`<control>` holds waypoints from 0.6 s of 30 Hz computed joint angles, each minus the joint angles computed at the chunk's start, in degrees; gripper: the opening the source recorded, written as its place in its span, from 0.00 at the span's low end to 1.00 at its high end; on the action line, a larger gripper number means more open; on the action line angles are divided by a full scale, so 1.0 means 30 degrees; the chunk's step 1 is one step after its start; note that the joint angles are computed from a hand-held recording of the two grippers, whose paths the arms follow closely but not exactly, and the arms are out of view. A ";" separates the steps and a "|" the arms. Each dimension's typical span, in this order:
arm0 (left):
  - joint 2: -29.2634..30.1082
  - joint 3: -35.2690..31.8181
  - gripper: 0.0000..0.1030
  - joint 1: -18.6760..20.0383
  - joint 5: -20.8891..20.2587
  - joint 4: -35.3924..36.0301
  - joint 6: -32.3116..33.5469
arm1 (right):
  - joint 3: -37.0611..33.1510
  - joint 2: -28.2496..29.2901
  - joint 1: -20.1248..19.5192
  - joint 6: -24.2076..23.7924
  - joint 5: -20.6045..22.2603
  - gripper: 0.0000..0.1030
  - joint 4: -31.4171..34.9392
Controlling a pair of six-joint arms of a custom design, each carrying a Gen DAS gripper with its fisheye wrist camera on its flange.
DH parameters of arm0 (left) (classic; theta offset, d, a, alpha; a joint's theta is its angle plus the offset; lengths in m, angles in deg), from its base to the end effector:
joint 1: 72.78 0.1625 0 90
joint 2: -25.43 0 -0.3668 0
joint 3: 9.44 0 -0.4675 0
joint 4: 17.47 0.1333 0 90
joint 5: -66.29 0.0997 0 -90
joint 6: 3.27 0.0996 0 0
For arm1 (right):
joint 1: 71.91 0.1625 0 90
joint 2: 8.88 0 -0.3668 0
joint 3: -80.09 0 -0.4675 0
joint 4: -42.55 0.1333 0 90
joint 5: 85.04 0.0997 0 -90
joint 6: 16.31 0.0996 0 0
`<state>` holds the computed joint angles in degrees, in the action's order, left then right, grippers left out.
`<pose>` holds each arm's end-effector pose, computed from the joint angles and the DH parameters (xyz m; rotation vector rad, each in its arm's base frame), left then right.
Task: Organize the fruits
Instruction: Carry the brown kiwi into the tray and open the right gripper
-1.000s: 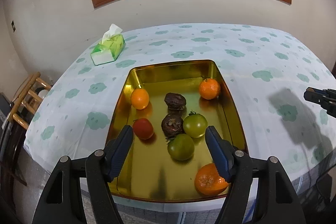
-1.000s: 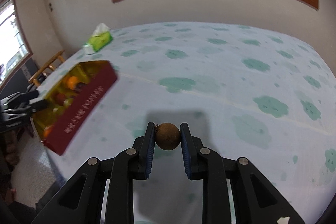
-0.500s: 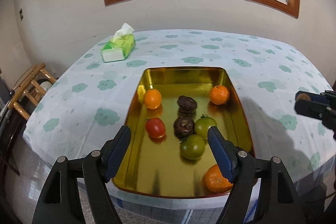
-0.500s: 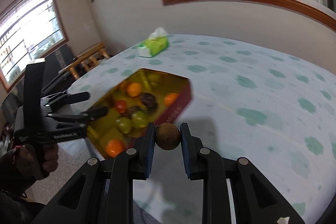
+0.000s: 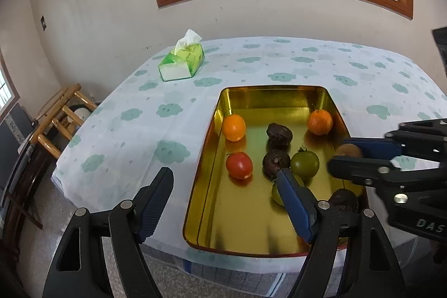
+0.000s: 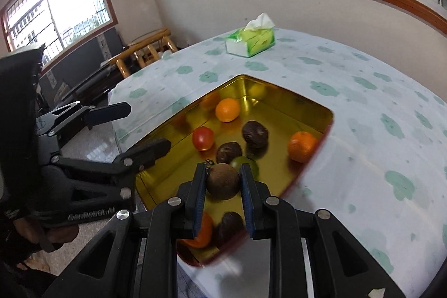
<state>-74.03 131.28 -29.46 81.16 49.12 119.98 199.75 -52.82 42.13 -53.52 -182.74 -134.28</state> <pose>0.0204 -0.2963 0.2222 0.0625 1.9321 -0.9719 0.3117 -0.4044 -0.1137 1.4986 -2.5697 0.2644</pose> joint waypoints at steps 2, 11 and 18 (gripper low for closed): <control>-0.0142 0.0042 0.75 0.0027 0.0075 -0.0103 0.0220 | -0.0383 0.0404 0.0114 0.0138 0.0006 0.22 0.0236; -0.0464 0.0108 0.75 0.0406 0.0099 -0.0366 0.0739 | -0.1732 0.1614 0.0374 0.1136 -0.0216 0.22 0.0828; -0.0606 0.0164 0.75 0.0548 -0.0110 -0.0262 0.0654 | -0.2470 0.2340 0.0579 0.1448 -0.0727 0.22 0.0832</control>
<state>-75.84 131.77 -27.81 80.83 48.34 121.94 192.34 -45.80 43.86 -49.17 -184.92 -131.78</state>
